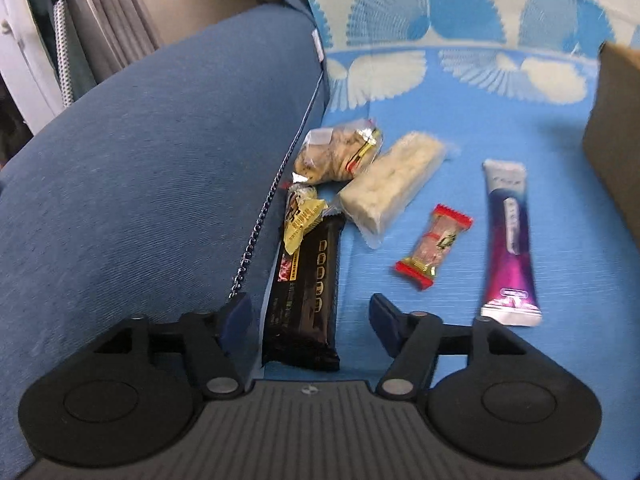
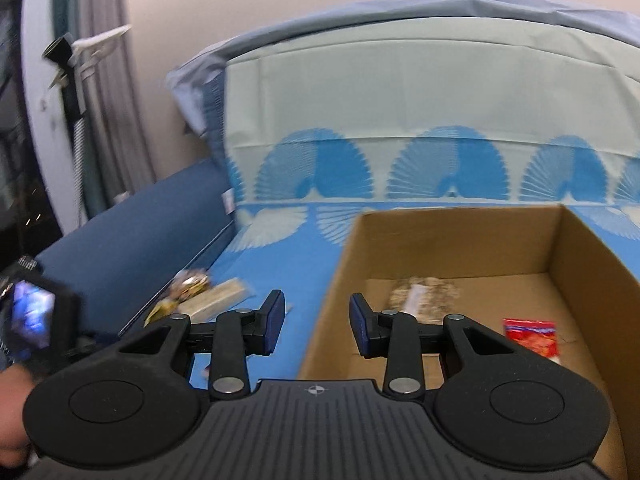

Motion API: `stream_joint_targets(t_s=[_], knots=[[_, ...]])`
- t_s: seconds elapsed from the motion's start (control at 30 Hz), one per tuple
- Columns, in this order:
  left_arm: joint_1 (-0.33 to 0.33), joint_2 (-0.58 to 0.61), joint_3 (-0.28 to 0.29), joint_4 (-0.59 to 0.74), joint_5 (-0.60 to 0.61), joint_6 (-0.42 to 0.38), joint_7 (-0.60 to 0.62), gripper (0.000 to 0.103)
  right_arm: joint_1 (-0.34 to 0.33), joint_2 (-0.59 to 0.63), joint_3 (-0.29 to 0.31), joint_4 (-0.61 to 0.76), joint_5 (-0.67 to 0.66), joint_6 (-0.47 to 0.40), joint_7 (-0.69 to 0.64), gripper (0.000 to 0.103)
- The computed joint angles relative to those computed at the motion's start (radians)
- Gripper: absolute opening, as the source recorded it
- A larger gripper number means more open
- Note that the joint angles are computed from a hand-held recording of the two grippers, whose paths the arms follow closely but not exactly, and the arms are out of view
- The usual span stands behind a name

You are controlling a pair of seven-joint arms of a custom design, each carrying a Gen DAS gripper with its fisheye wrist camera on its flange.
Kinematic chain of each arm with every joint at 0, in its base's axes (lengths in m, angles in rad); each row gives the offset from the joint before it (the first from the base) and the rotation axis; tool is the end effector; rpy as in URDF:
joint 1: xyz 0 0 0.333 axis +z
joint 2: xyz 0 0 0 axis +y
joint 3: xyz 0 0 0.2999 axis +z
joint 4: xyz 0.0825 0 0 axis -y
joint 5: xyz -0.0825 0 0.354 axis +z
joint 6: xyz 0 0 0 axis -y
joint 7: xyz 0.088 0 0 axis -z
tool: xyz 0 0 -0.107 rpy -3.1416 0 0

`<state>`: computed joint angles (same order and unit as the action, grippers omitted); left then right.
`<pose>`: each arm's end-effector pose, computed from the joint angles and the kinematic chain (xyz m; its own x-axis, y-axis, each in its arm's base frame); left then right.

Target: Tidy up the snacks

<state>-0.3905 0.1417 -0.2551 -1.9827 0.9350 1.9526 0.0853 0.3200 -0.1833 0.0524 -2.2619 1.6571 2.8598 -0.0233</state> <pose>0.4744 -0.2854 0.4054 0.4777 -0.8099 -0.3403 -0.7500 -0.1742 -0.6381 0.4711 0.1264 0.4773 0.5480 -0.8173 -0.1781 -0.4672 -0.1225 -0.8756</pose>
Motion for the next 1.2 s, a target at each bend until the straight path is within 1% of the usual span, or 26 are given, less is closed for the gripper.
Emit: stream_joint_targets(t_s=[0.1, 0.2, 0.27, 0.3, 0.33, 0.37, 0.4, 0.47, 0.53, 0.57, 0.6, 0.7, 0.73, 0.8, 0.83, 0.87, 0.93, 1.0, 1.03, 1.07, 1.1, 1.13, 1.17, 1.2], knots=[[-0.008, 0.066, 0.006, 0.075, -0.023, -0.066, 0.029, 0.078, 0.008, -0.003, 0.002, -0.001, -0.032, -0.037, 0.009, 0.038], [-0.004, 0.066, 0.015, 0.078, -0.04, -0.055, 0.014, 0.077, 0.018, -0.002, 0.006, 0.002, -0.048, -0.058, 0.001, 0.038], [0.009, 0.05, 0.019, 0.059, -0.061, -0.011, 0.005, 0.071, 0.025, -0.002, 0.009, 0.0, -0.062, -0.07, -0.003, 0.038], [0.024, 0.032, 0.022, 0.036, -0.081, 0.039, -0.001, 0.062, 0.028, -0.004, 0.009, -0.002, -0.069, -0.075, -0.005, 0.038], [0.033, 0.018, 0.024, 0.021, -0.09, 0.062, -0.006, 0.046, 0.031, -0.004, 0.01, -0.003, -0.075, -0.078, -0.008, 0.038], [0.03, 0.022, 0.022, 0.03, -0.092, 0.034, 0.005, 0.034, 0.033, -0.007, 0.012, -0.007, -0.082, -0.08, -0.014, 0.038], [0.031, 0.021, 0.021, 0.032, -0.093, 0.027, 0.011, 0.031, 0.036, -0.008, 0.011, -0.008, -0.086, -0.084, -0.018, 0.038], [0.044, -0.025, 0.021, -0.021, -0.098, 0.089, -0.013, 0.026, 0.042, -0.008, 0.014, -0.008, -0.097, -0.087, -0.021, 0.038], [0.054, -0.067, 0.017, -0.065, -0.103, 0.135, -0.019, 0.01, 0.046, -0.007, 0.014, -0.008, -0.116, -0.095, -0.012, 0.038], [0.058, -0.092, 0.015, -0.091, -0.101, 0.161, -0.027, 0.004, 0.048, -0.009, 0.014, -0.009, -0.123, -0.1, -0.009, 0.038], [0.061, -0.109, 0.011, -0.107, -0.105, 0.176, -0.031, 0.0, 0.051, -0.009, 0.016, -0.009, -0.13, -0.102, -0.006, 0.038], [0.074, -0.174, 0.005, -0.179, -0.127, 0.258, -0.046, 0.0, 0.06, -0.012, 0.021, -0.014, -0.154, -0.104, 0.007, 0.038], [0.08, -0.198, 0.004, -0.211, -0.127, 0.302, -0.056, 0.0, 0.064, -0.014, 0.023, -0.017, -0.163, -0.104, 0.013, 0.038], [0.096, -0.258, 0.009, -0.3, -0.101, 0.445, -0.094, 0.0, 0.073, -0.02, 0.028, -0.024, -0.179, -0.101, 0.029, 0.038], [0.104, -0.288, 0.007, -0.345, -0.068, 0.518, -0.118, 0.0, 0.079, -0.023, 0.033, -0.027, -0.191, -0.097, 0.045, 0.038], [0.112, -0.309, 0.002, -0.378, -0.037, 0.566, -0.137, 0.0, 0.085, -0.024, 0.037, -0.03, -0.199, -0.091, 0.06, 0.038], [0.124, -0.348, -0.015, -0.432, 0.017, 0.633, -0.183, 0.0, 0.1, -0.023, 0.049, -0.03, -0.217, -0.069, 0.104, 0.038], [0.144, -0.381, -0.037, -0.453, 0.1, 0.672, -0.26, 0.001, 0.118, -0.013, 0.061, -0.024, -0.218, -0.041, 0.131, 0.038], [0.154, -0.393, -0.047, -0.461, 0.141, 0.688, -0.296, 0.004, 0.128, -0.002, 0.072, -0.016, -0.225, -0.01, 0.151, 0.038], [0.158, -0.398, -0.052, -0.466, 0.162, 0.699, -0.313, 0.01, 0.138, 0.015, 0.084, -0.006, -0.236, 0.025, 0.177, 0.038], [0.161, -0.399, -0.058, -0.466, 0.174, 0.697, -0.324, 0.013, 0.147, 0.034, 0.094, 0.005, -0.256, 0.061, 0.216, 0.038], [0.164, -0.4, -0.061, -0.466, 0.182, 0.695, -0.339, 0.015, 0.155, 0.056, 0.104, 0.017, -0.282, 0.096, 0.263, 0.038], [0.165, -0.405, -0.062, -0.471, 0.183, 0.693, -0.351, 0.017, 0.161, 0.087, 0.116, 0.031, -0.337, 0.136, 0.349, 0.038], [0.166, -0.406, -0.061, -0.472, 0.178, 0.687, -0.358, 0.023, 0.163, 0.115, 0.123, 0.04, -0.405, 0.165, 0.442, 0.038]])
